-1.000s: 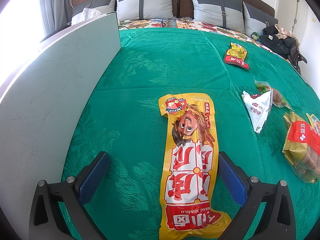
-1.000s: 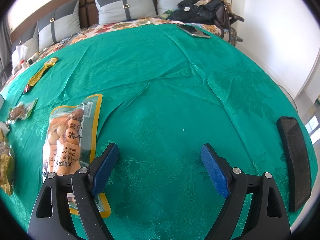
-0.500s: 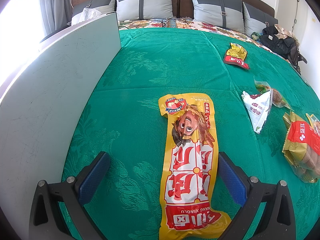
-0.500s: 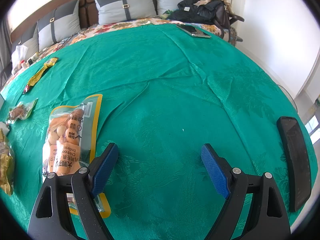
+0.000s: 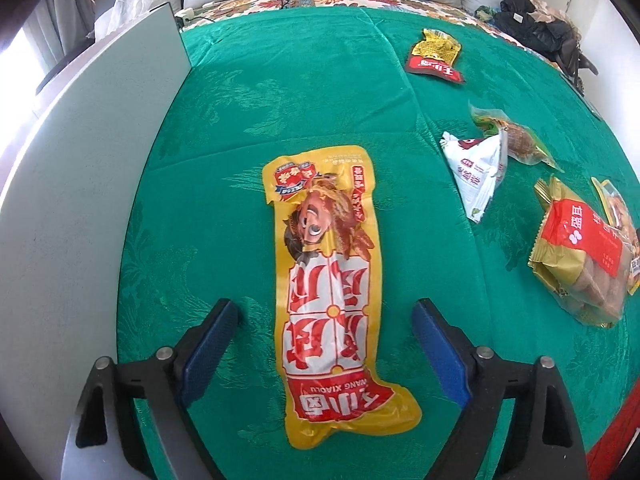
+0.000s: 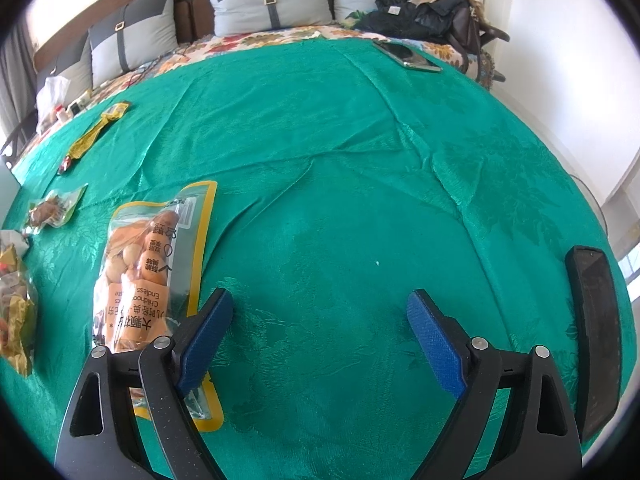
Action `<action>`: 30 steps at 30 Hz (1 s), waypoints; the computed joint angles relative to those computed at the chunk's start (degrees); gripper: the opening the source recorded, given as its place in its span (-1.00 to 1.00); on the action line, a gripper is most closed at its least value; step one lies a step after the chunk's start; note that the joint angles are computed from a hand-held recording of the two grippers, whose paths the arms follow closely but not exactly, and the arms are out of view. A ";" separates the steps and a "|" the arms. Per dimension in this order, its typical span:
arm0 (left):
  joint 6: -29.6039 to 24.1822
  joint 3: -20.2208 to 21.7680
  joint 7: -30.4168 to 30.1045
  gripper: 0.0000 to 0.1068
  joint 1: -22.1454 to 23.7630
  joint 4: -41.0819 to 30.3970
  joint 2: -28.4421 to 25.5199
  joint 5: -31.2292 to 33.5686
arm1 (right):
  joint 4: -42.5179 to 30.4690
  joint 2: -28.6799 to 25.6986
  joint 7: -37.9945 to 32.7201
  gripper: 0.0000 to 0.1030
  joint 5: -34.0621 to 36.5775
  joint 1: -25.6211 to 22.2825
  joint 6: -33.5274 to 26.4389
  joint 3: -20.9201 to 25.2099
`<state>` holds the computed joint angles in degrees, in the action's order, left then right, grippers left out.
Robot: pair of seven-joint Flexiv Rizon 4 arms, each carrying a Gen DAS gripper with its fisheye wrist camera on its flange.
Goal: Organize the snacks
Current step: 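Position the left tool around the large yellow pack while the right tool approaches the peanut bag, then grasp the large yellow pack with the left tool while the right tool grasps the peanut bag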
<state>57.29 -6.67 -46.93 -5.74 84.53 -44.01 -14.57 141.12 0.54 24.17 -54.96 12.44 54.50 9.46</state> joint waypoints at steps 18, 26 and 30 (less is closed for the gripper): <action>-3.06 -6.88 13.20 -0.14 9.63 17.60 11.02 -19.77 | -19.31 -11.38 -34.88 0.07 37.00 6.75 -3.25 0.29; -9.37 -6.77 17.50 -0.14 10.69 22.20 16.03 -33.26 | -11.41 -2.85 -23.98 0.08 32.42 7.69 1.71 2.56; -14.92 -5.21 19.22 -0.14 11.40 21.38 19.20 -39.28 | -18.42 -5.08 -29.28 0.08 31.27 9.44 -1.36 2.93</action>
<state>42.38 -11.87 -27.71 5.66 105.91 -24.81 -53.85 122.70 -4.54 -5.11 -23.69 21.88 53.14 12.39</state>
